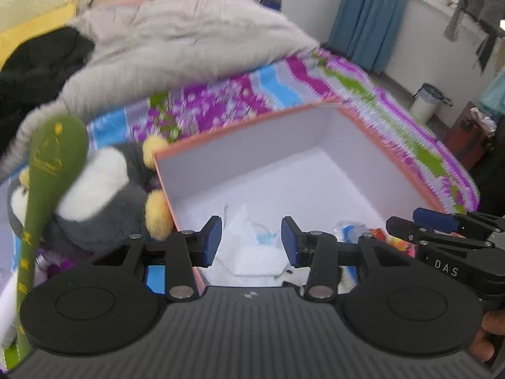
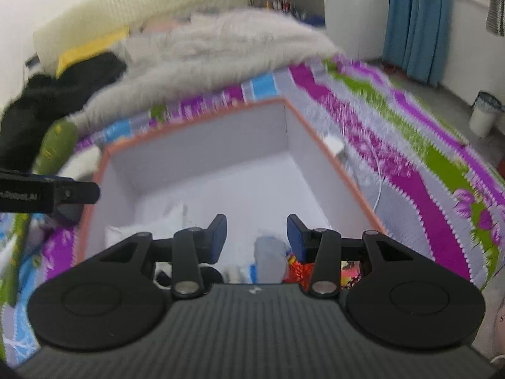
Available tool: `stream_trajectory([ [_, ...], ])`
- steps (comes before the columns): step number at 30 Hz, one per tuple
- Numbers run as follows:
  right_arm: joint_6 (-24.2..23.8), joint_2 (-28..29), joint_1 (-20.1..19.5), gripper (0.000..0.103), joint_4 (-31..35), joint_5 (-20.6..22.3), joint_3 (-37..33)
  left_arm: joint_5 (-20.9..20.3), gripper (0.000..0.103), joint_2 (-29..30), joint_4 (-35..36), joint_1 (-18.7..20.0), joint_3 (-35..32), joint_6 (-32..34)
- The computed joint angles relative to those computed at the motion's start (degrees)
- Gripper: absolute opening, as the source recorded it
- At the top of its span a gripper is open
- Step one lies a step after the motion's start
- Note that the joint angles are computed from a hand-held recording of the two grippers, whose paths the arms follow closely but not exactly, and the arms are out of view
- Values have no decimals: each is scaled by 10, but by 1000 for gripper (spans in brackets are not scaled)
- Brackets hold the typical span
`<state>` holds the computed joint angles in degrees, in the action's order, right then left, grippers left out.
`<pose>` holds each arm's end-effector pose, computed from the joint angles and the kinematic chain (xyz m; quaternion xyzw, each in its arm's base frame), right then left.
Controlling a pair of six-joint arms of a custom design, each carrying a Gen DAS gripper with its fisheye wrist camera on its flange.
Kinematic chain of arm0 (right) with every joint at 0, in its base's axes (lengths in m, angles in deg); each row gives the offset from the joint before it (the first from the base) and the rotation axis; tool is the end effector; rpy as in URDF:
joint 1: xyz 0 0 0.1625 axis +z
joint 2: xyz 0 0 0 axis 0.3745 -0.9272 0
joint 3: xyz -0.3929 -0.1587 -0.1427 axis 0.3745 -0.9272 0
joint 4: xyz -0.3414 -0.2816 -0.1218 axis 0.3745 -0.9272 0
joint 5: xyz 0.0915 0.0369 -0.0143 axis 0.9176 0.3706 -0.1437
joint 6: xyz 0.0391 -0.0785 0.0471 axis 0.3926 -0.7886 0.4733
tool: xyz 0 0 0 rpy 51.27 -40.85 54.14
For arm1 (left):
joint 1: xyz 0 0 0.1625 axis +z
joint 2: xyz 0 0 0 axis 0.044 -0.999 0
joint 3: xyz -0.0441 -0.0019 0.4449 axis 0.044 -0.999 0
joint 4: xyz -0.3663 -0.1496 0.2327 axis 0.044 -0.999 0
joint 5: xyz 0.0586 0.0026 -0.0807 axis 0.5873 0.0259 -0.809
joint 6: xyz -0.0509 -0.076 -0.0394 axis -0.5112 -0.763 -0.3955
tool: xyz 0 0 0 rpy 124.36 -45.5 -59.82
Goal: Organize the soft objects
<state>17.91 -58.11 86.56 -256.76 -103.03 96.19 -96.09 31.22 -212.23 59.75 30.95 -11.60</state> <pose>0.2943 -0.6655 0.1127 0.1103 -0.8621 0.3829 0.3132 -0.1891 -0.7727 0.2665 0.2479 0.8983 -0.2400 0.2720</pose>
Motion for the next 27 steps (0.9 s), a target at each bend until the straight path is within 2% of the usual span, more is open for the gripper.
stream_trajectory([
  [6,-19,-25,34,45,-85,18,47,-37,48,-59,-29,-19,53,15],
  [14,-65,-38,84,45,-187,7,84,-63,48,-148,-85,-54,145,30],
  [21,-47,-58,110,45,-224,10,126,-84,48,-227,-106,-78,217,21],
  [27,-39,-64,132,45,-248,-7,159,-78,48,-276,-113,-97,266,8],
])
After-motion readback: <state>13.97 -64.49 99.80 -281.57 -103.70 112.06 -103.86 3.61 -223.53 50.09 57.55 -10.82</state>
